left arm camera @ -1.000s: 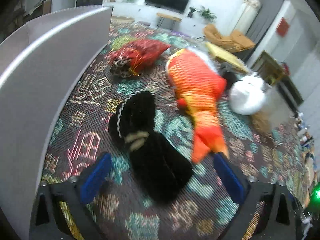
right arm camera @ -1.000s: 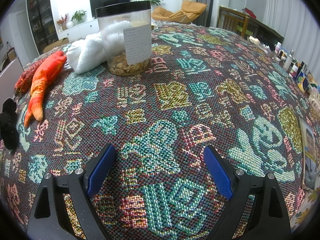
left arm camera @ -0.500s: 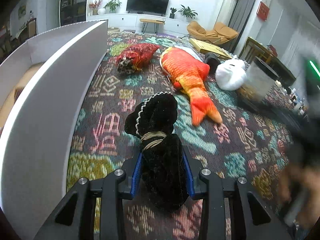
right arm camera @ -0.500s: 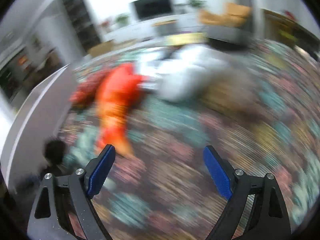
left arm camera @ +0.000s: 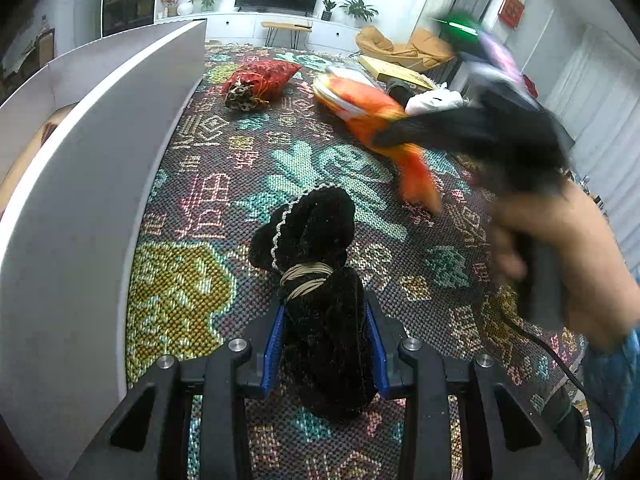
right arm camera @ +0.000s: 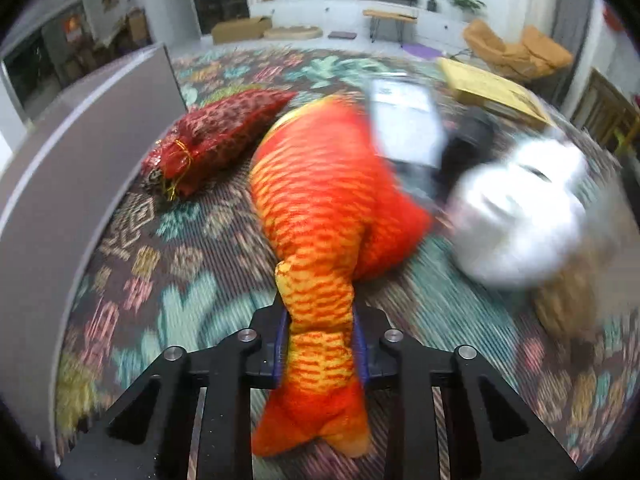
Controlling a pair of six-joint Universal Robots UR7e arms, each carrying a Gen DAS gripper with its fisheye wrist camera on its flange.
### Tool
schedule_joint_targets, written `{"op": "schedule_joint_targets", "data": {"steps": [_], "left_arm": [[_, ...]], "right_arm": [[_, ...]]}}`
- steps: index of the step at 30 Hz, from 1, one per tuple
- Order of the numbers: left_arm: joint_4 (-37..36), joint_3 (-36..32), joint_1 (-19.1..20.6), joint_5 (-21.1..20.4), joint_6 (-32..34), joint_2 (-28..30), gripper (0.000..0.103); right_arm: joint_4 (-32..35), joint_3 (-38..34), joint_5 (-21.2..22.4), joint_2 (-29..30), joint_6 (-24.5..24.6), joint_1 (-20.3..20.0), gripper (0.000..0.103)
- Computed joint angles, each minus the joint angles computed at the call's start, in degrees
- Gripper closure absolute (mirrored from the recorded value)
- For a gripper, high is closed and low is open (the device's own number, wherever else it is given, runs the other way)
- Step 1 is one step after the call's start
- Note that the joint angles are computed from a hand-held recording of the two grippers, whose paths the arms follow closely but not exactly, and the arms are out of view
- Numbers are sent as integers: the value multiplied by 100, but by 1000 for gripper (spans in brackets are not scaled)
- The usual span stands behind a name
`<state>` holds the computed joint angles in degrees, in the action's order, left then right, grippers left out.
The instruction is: Organize soft objects
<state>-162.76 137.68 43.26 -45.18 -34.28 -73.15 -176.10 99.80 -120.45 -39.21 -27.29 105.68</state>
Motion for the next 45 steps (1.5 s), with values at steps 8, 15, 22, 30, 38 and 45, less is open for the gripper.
{"op": "schedule_joint_targets", "data": {"steps": [8, 15, 22, 30, 38, 45], "left_arm": [[-218, 96, -111, -103, -64, 56, 67], [-554, -291, -82, -274, 314, 547, 67], [-691, -969, 108, -107, 843, 1102, 67], [-188, -1756, 486, 122, 966, 1606, 16], [-67, -1879, 516, 649, 1493, 2102, 5], [-287, -1857, 508, 718, 1537, 2189, 0]], "right_arm": [[-1357, 2713, 903, -2272, 193, -430, 76], [-2829, 3681, 963, -3250, 70, -806, 76], [-3215, 2504, 349, -2930, -282, -1086, 76], [-1729, 974, -328, -2003, 29, -1545, 29], [-2345, 1588, -1071, -1952, 89, -1542, 23], [-2540, 1710, -890, -1967, 66, -1679, 15]]}}
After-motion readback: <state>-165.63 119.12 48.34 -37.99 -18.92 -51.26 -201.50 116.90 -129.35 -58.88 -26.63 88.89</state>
